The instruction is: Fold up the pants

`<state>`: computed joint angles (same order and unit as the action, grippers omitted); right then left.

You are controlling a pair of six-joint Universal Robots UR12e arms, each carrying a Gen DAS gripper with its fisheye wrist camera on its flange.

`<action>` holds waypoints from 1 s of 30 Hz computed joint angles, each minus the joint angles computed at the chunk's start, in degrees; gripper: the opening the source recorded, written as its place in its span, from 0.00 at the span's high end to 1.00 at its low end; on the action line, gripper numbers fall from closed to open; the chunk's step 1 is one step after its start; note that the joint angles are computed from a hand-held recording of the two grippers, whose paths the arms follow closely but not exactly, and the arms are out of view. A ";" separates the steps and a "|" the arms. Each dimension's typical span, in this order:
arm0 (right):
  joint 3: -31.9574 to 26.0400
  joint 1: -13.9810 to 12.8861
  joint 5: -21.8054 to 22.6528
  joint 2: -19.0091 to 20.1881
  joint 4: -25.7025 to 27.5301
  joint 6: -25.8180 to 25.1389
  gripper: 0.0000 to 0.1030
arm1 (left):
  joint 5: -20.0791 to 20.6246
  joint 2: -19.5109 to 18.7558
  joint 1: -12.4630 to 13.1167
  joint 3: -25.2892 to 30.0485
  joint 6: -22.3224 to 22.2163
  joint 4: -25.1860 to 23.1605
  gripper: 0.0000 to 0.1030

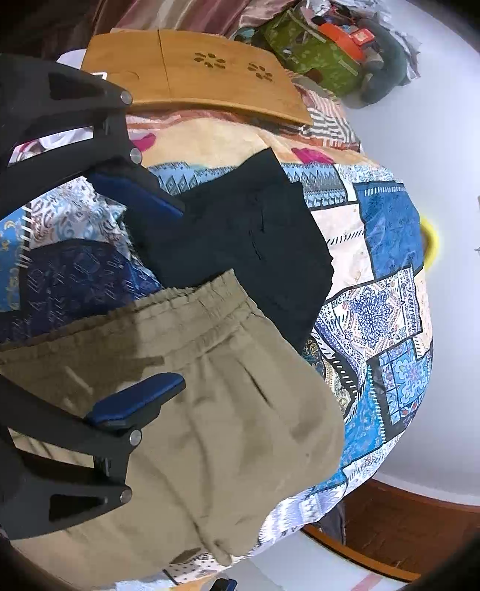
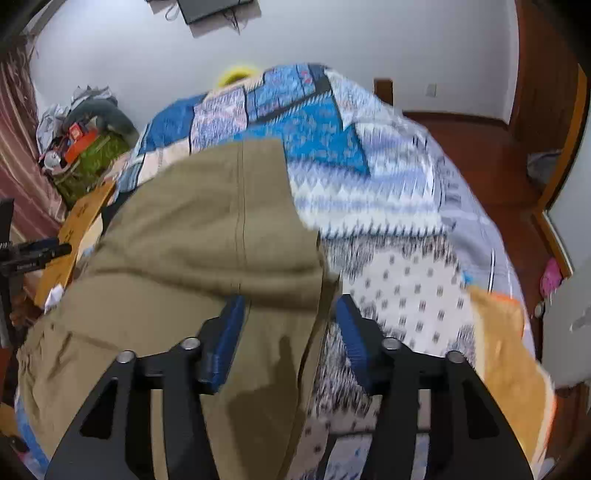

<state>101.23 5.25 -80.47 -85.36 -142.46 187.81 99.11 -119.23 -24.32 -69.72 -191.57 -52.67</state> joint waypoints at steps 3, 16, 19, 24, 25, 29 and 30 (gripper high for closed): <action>-1.33 -0.65 1.44 1.90 -0.64 0.96 0.45 | -2.03 -1.16 0.15 1.53 -0.01 -1.60 0.17; -7.33 -0.32 5.86 7.84 11.76 -4.97 0.81 | -4.05 -3.37 -0.07 2.12 1.01 -4.49 0.16; -7.92 1.43 0.88 8.01 10.66 -9.02 0.86 | -1.13 -3.51 -0.56 1.79 1.89 -3.13 0.22; -7.78 2.30 -2.91 8.22 8.84 -10.30 0.88 | 4.94 -3.91 -1.62 1.87 3.14 -1.97 0.26; -7.87 2.27 -3.04 8.42 8.96 -10.15 0.88 | 5.02 -3.98 -1.57 1.84 2.82 -1.94 0.26; -8.01 2.68 -4.39 9.34 9.67 -8.73 0.88 | 3.28 -4.45 -1.10 2.33 1.71 -3.50 0.25; -8.51 2.83 -4.95 9.62 10.38 -8.50 0.88 | 2.82 -4.37 -1.03 2.36 1.91 -3.62 0.25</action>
